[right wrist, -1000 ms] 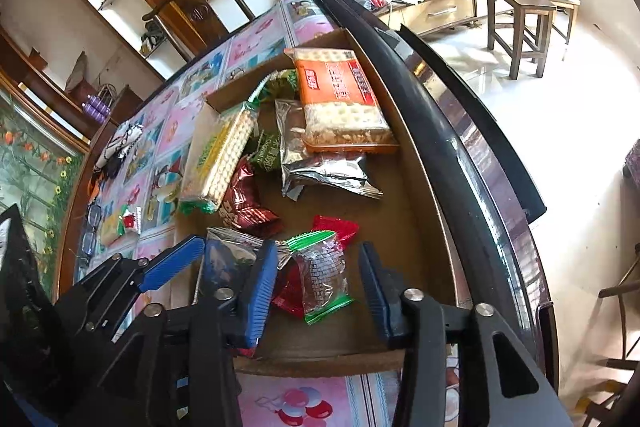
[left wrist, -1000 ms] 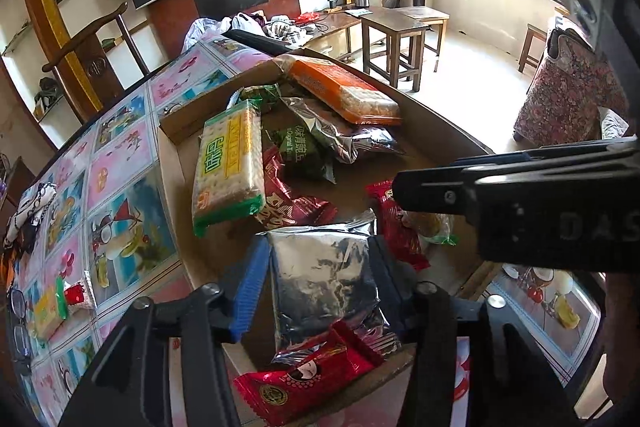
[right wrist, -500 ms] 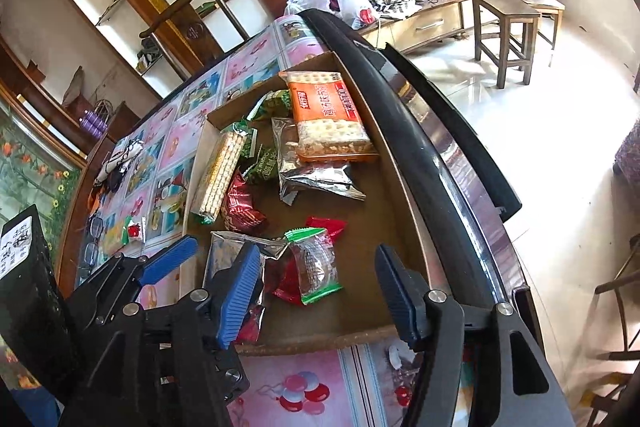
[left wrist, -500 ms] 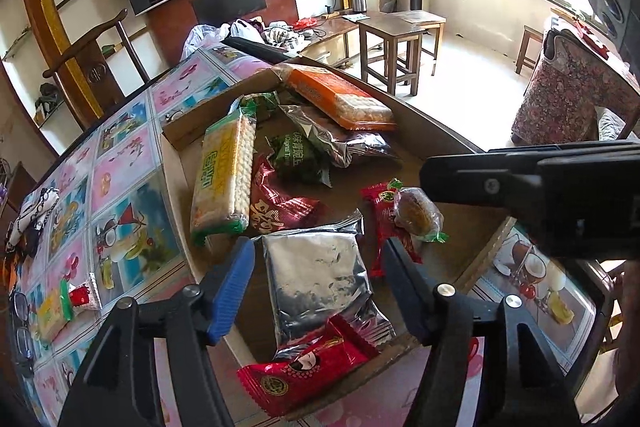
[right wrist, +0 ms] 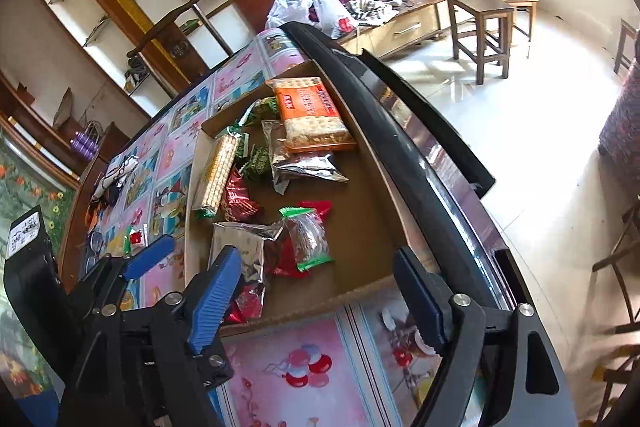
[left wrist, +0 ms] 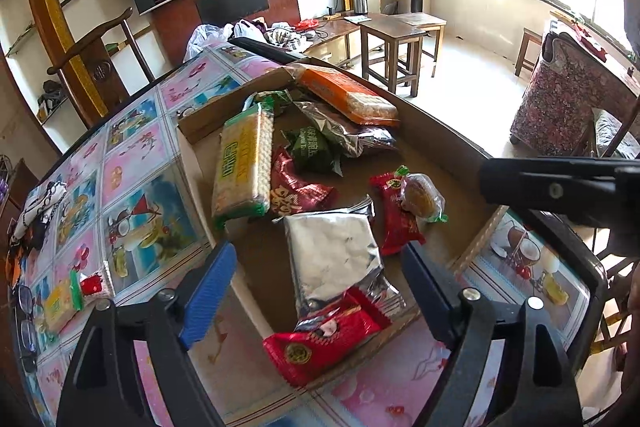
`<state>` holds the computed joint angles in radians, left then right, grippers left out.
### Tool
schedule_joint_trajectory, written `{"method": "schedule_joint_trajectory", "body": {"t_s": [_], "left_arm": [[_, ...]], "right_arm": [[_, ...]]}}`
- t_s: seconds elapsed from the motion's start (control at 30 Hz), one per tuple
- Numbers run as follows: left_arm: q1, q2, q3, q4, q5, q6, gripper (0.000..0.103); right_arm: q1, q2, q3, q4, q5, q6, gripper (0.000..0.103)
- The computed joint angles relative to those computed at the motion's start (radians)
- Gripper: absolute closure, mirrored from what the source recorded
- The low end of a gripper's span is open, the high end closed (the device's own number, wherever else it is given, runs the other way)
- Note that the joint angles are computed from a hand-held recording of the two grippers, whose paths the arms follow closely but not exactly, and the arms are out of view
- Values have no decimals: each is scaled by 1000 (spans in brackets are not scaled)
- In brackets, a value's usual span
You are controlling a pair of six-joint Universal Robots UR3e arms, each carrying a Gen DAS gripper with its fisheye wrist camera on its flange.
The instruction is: Organize snacks
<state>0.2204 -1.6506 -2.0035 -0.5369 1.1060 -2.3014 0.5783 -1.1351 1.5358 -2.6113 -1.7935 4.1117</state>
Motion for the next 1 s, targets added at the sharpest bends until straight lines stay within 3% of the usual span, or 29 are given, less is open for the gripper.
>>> {"method": "schedule_joint_trajectory", "body": {"t_s": [0.23,0.53,0.7,0.8,1.0], "left_arm": [[147,85,-27,-171,-80,110,1],[359,195,-80,-420,-94,300,0],[475,270,-17,-714,-126,504,0],[545,319,-25,-767,-136,595,0],[605,332,19,-813,-89,644,0]], "right_arm": [[102,-9,-44,159,-114,113,14],[224,131,-262,365,-131,143,13],[255,183,-368,433,-144,166,11],[269,211,-418,472,-128,190,11],[309,260,-525,571,-144,243,11]]}}
